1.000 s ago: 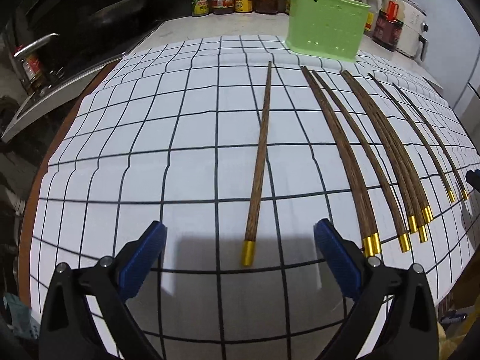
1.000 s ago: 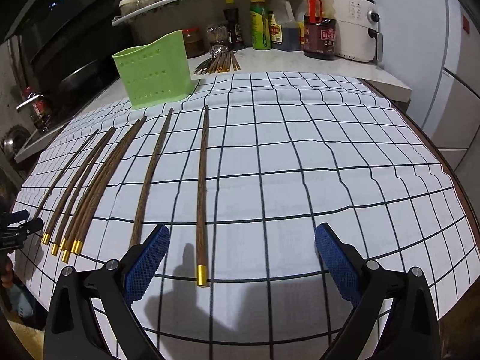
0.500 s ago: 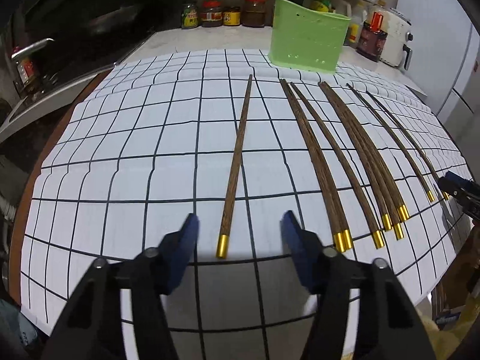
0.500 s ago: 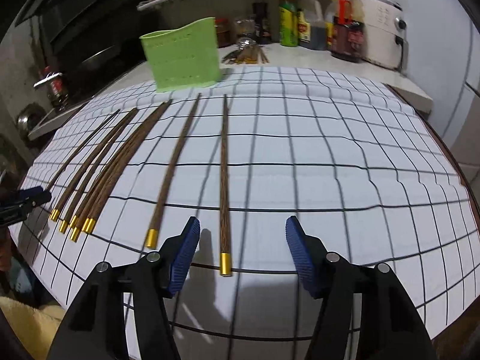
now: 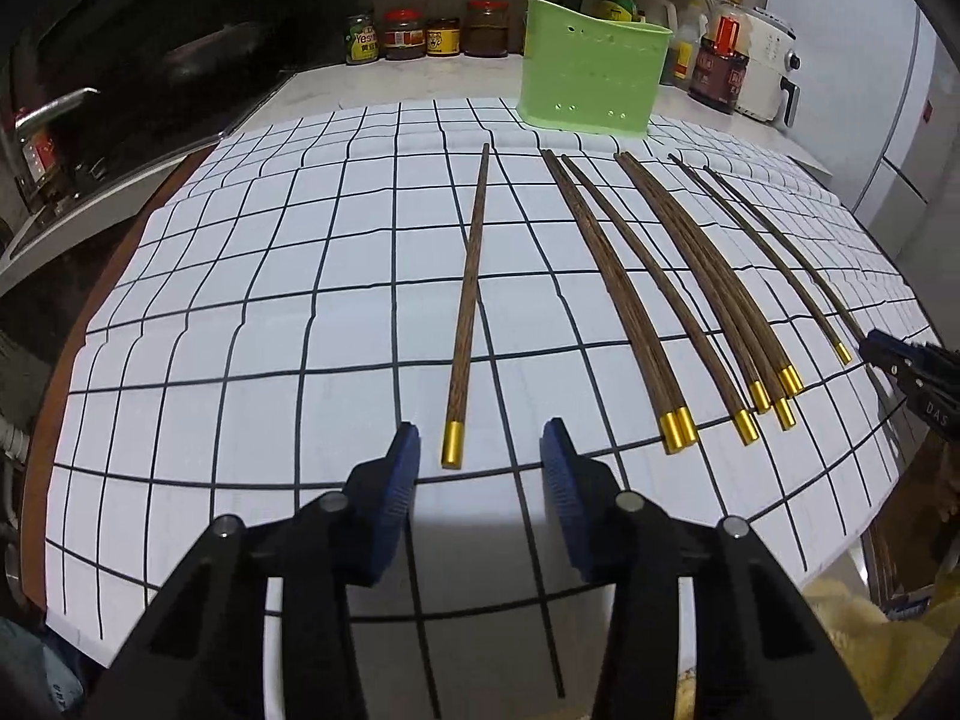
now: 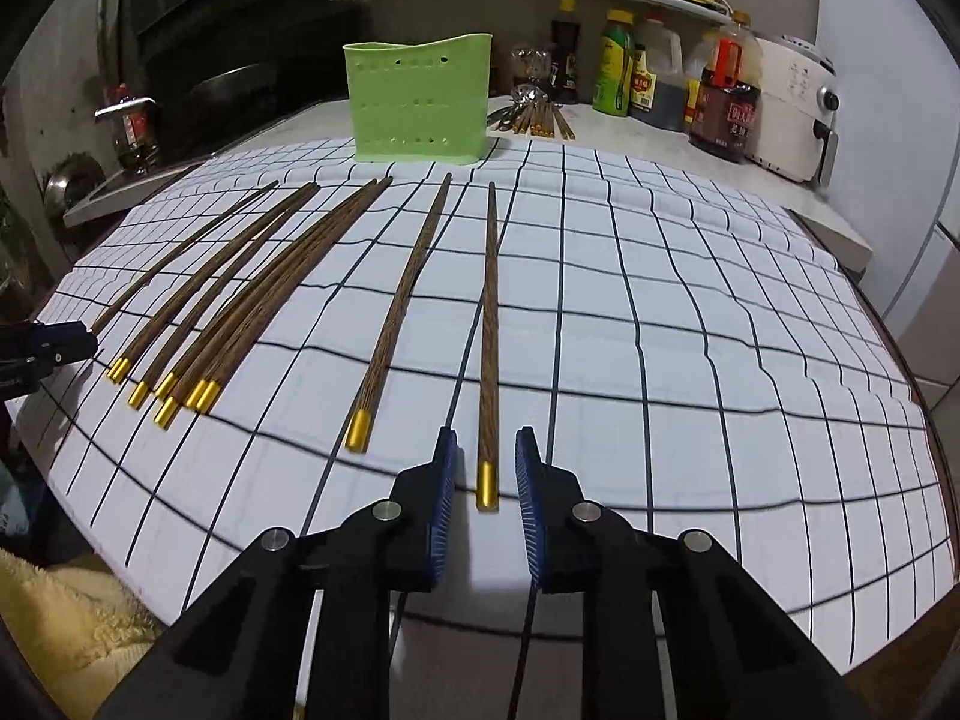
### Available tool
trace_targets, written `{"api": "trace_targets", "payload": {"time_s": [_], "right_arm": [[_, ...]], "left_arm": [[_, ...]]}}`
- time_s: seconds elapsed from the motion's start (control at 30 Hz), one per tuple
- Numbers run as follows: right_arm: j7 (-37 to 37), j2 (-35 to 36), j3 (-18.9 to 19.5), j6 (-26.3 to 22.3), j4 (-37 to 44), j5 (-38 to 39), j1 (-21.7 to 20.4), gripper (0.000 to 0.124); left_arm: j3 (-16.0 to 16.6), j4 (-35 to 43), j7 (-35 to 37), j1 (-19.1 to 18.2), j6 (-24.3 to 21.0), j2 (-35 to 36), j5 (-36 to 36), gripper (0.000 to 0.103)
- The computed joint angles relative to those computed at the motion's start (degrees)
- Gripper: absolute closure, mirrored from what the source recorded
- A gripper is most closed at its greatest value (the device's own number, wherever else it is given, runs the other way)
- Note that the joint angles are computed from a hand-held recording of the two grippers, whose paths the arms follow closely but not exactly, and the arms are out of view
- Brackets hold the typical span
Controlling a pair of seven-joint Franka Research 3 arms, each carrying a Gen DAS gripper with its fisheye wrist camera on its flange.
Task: Organize utensils
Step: 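Close the left tool on a brown chopstick while the right tool grasps another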
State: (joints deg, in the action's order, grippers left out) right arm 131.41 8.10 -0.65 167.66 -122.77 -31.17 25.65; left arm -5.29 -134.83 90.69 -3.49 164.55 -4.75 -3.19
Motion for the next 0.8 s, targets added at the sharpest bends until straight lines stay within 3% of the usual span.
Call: {"api": "trace_targets", "payload": {"time_s": [0.37,0.57,0.73,0.8], "right_arm": [[9.8,-1.1,-1.0,0.6,-1.3,-9.8,0.7,0.101],[15.5,-0.9,-1.0,2.7,-1.5,-15.4,0.1,0.101],[21.9,1.9,-3.1,4.0,1.7,-21.1,1.4,0.103],[19.0,2.4,-2.3,4.3,2.1,-18.1,0.9,0.117]], "left_arm": [[-1.1,1.3,-5.7,0.9,3.8,2.6,7.4,0.062],[-1.3,1.2,-9.3,1.8,7.4,3.8,13.9,0.077],[-1.5,2.4,-4.5,1.8,8.7,5.3,7.5,0.092],[-1.7,2.7,-3.9,2.1,8.8,5.5,5.9,0.096]]}}
